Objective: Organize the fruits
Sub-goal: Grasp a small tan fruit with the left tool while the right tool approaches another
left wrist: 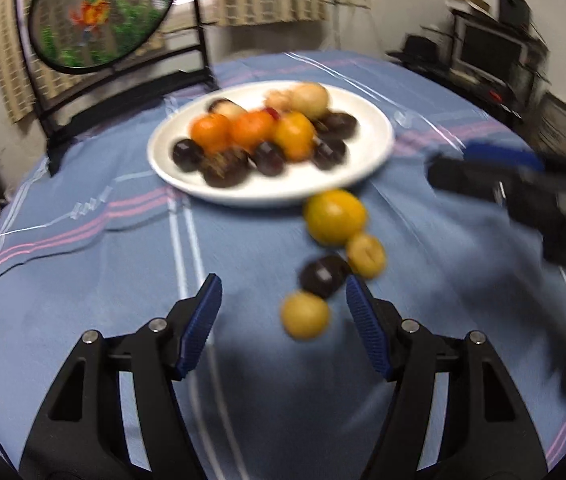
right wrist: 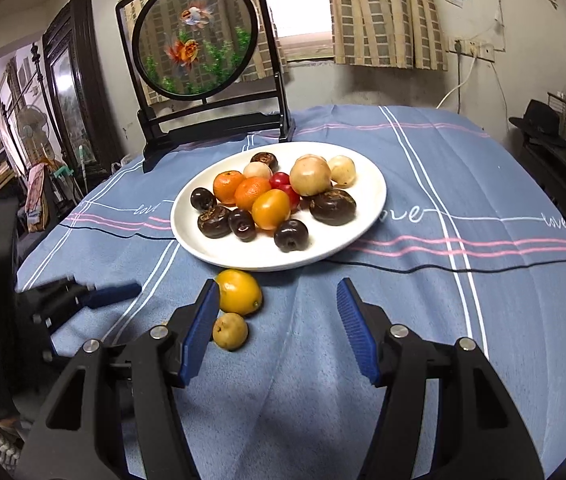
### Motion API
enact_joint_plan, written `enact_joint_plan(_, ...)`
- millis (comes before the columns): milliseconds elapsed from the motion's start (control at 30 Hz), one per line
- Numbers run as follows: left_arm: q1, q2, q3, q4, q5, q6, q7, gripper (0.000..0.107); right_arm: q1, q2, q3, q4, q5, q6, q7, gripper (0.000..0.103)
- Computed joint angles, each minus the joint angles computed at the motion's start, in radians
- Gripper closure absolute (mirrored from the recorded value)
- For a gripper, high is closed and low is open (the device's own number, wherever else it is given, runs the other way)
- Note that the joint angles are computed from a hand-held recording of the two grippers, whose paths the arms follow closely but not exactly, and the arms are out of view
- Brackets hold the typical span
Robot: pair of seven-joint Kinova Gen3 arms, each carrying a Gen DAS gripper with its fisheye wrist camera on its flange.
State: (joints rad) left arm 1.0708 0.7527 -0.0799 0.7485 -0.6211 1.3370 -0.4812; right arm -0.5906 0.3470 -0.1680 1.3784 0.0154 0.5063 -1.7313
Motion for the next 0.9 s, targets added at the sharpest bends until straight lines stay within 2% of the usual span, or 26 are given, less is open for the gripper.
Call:
enact_joint_plan(100, -0.024, -0.001, 0.025, 0.017, 0.03, -0.031, -0.038, 0.042, 0.011, -0.005, -0.007, 0.01, -0.012, -0.011, 0.007, 0.042)
enact_joint_plan(133, -0.033, -0.005, 0.028, 0.028, 0.042, -0.043, -0.039, 0.046, 0.016, -0.006, -0.011, 0.012, -0.019, -0.013, 0.012, 0.042)
enact_joint_plan(267, -0.064, -0.05, 0.04, 0.121, 0.08, -0.138, -0.014, 0.052, 0.027, -0.005, -0.022, 0.011, -0.039, -0.012, 0.034, 0.042)
enact_joint_plan(300, -0.062, -0.053, 0.038, 0.128, 0.078, -0.139, -0.008, 0.056, 0.028, -0.006, -0.023, 0.014, -0.041, -0.016, 0.038, 0.042)
enact_joint_plan(333, -0.061, -0.056, 0.039, 0.134, 0.076, -0.144, -0.004, 0.068, 0.032, -0.006, -0.025, 0.016, -0.047, -0.018, 0.042, 0.042)
enact_joint_plan(400, -0.064, -0.067, 0.046, 0.151, 0.078, -0.162, -0.003, 0.08, 0.04, -0.002, -0.034, 0.011, -0.062, -0.011, 0.057, 0.042)
enact_joint_plan(533, -0.039, -0.063, 0.039, 0.134, 0.053, -0.124, -0.002, 0.08, 0.05, 0.026, -0.061, -0.032, -0.096, 0.063, 0.118, 0.042)
enact_joint_plan(667, -0.011, -0.075, 0.024, 0.148, 0.017, -0.09, 0.031, 0.08, -0.003, 0.073, -0.052, -0.104, -0.068, 0.176, 0.165, 0.042)
enact_joint_plan(733, -0.013, -0.091, 0.027, 0.174, 0.009, -0.096, 0.055, 0.08, -0.02, 0.099, -0.047, -0.144, -0.063, 0.225, 0.181, 0.053)
enact_joint_plan(900, -0.022, -0.096, 0.042, 0.183, -0.006, -0.095, 0.07, 0.08, -0.034, 0.137, -0.036, -0.194, -0.076, 0.267, 0.193, 0.065)
